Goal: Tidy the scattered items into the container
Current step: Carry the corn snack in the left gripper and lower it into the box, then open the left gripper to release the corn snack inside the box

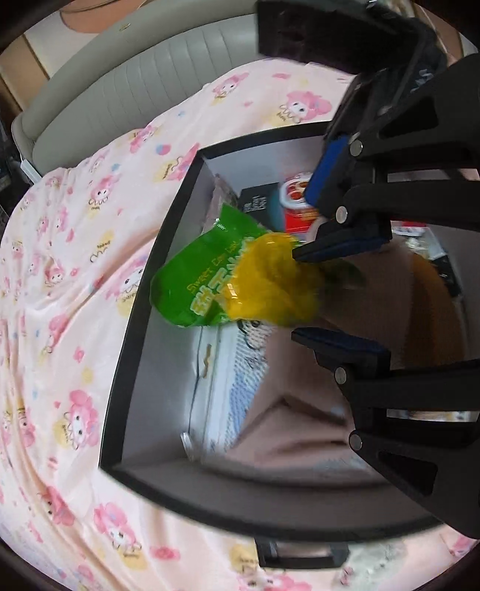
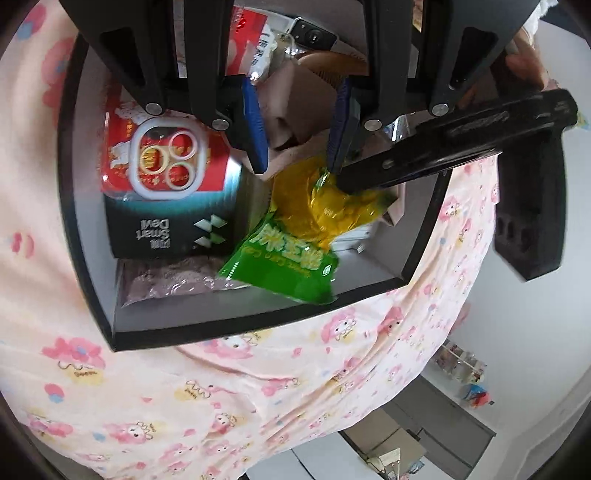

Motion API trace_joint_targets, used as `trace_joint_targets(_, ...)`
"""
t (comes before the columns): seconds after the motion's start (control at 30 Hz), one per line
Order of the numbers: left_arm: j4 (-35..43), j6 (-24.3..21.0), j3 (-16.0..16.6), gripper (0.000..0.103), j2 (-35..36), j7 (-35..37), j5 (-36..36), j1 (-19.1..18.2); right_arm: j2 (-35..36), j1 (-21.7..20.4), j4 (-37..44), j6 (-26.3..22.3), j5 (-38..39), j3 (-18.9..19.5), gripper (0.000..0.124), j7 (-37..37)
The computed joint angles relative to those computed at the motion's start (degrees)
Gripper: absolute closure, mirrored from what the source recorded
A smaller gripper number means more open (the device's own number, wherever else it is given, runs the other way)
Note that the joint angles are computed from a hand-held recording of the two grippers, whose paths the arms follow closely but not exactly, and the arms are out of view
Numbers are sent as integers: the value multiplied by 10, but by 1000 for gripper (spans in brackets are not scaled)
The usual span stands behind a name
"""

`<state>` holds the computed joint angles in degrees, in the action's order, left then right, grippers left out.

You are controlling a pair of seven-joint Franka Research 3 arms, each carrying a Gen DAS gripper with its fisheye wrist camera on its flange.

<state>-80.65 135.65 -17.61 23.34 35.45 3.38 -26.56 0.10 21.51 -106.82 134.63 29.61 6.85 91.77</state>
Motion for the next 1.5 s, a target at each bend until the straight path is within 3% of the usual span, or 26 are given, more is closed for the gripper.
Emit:
trace_joint_targets(0.13, 20, 13, 0, 68, 21, -14, -15, 0, -16, -4, -19, 40, -10, -3, 94, 36)
trace_joint_targets(0.23, -4, 35, -12, 69, 6, -7, -40, 11, -30, -7, -33, 72, -30, -5, 94, 62)
trace_joint_targets(0.33, -47, 59, -18, 69, -29, -5, -67, 24, -31, -8, -30, 69, -53, -4, 94, 66)
trace_joint_targets(0.4, -36, 18, -10, 69, -31, -20, -58, 19, -25, -5, -23, 51, -40, -4, 94, 48)
trace_joint_targets(0.47, 12, -60, -11, 69, -5, -20, -57, 16, -17, -4, -13, 37, -20, -4, 94, 31)
trace_joint_targets(0.6, 56, -88, -13, 69, 32, -6, -61, 6, -2, -3, 1, 20, -61, -1, 94, 51)
trace_joint_targets(0.73, 39, -14, -11, 65, 39, -32, -85, 6, 3, -4, 7, 2, -78, -3, 94, 59)
trace_joint_targets(0.83, 27, -5, 8, 65, 30, -100, -56, -10, 2, -5, 5, 4, -75, -3, 94, 63)
trace_joint_targets(0.97, -41, 46, -16, 65, -16, -71, -74, 11, 1, -5, 4, 8, -88, -3, 94, 71)
trace_joint_targets(1.07, -78, 76, -13, 65, -49, -70, -61, 11, 4, -5, 7, 6, -81, -3, 94, 68)
trace_joint_targets(1.13, -126, 171, -23, 65, -71, -42, -82, 25, 6, -5, 8, 7, -75, -3, 94, 68)
trace_joint_targets(1.17, -135, 198, -28, 65, -71, -34, -92, 29, 4, -6, 3, 15, -65, -4, 94, 73)
trace_joint_targets(1.23, -129, 208, -25, 65, -64, -39, -87, 27, -1, -9, -8, 28, -37, -6, 94, 89)
trace_joint_targets(1.33, -78, 153, -9, 66, -35, -67, -52, 12, -7, -12, -14, 32, -37, -8, 94, 93)
trace_joint_targets(1.43, -9, 15, 44, 70, -20, -142, 55, -32, -4, -11, -10, 34, -73, -5, 94, 106)
trace_joint_targets(1.47, -8, -2, 51, 70, -24, -164, 84, -39, -1, -11, -7, 29, -59, -6, 94, 98)
trace_joint_targets(1.5, -23, 14, 38, 70, -34, -168, 85, -27, 1, -12, -5, 26, -41, -7, 94, 89)
